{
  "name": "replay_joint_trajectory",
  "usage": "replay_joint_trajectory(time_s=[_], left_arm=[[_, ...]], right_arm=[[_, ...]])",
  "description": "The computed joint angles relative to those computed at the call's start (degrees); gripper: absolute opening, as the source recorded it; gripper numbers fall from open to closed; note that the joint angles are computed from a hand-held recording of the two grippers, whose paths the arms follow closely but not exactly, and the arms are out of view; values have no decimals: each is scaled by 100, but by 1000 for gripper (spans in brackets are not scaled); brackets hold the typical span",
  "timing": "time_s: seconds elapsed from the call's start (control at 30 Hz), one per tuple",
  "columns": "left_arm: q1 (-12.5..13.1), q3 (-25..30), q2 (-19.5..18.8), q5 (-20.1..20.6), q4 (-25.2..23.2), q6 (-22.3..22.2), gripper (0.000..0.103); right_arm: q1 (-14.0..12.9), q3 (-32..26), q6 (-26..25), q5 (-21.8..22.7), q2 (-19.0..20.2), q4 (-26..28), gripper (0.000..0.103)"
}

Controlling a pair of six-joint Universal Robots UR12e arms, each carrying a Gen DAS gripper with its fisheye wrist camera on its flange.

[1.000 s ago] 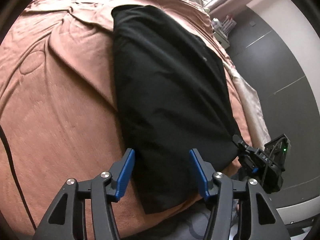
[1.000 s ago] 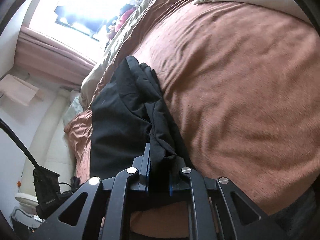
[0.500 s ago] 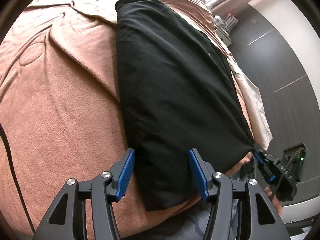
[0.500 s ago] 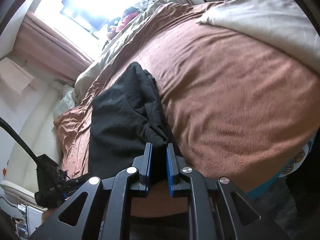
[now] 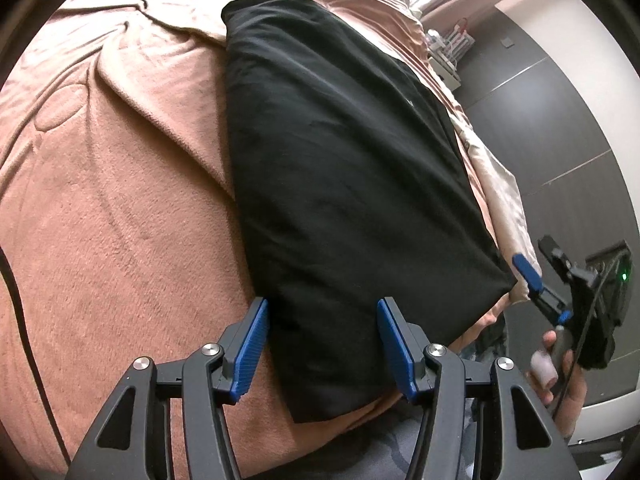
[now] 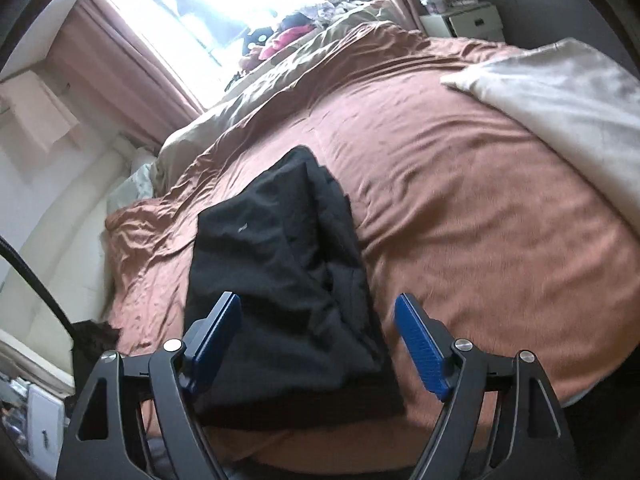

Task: Fold large clothes
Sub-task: 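Open the right gripper and position both grippers around the folded black shirt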

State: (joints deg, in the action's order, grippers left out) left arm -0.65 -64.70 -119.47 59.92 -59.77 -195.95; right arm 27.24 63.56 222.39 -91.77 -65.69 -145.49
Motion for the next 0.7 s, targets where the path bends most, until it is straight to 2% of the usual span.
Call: replay_joint_trajectory(time_s=[0.03,0.07,0.1,0.13,0.2,0.23,0.3,0.33,0.5,0.63,0.7], left_arm=[[2,3,-6,-19,6,-13,57],[7,-5,-6,-48,19,-28,57],[9,-1,-12,-61,23,-36,57],[14,-2,-14,-83,24,-40,57],[28,7,-24,-119,2,-31,57],[38,14,-29,-140,-21,-13,57],[57,36,-38,-154,-70,21,57],[66,48,-44,-178,-88,25,57],[106,10,-19,-251,-35,25,57],[111,40,-54,-249,-90,55,57],[100,71,-67,-221,-107,55,57]], right_arm=[[4,-85,-16,-109,48,156,72],[0,-156,-20,-151,84,352,51],[-21,-273,28,-111,140,708,40],[-53,-315,118,31,169,880,35],[-116,-189,321,409,162,815,33],[-116,-156,324,456,158,802,25],[-85,-86,285,417,131,700,18],[-68,-32,232,400,103,576,11],[1,392,240,142,-116,115,4],[-48,686,631,409,-169,144,4],[-48,748,621,437,-191,100,4]])
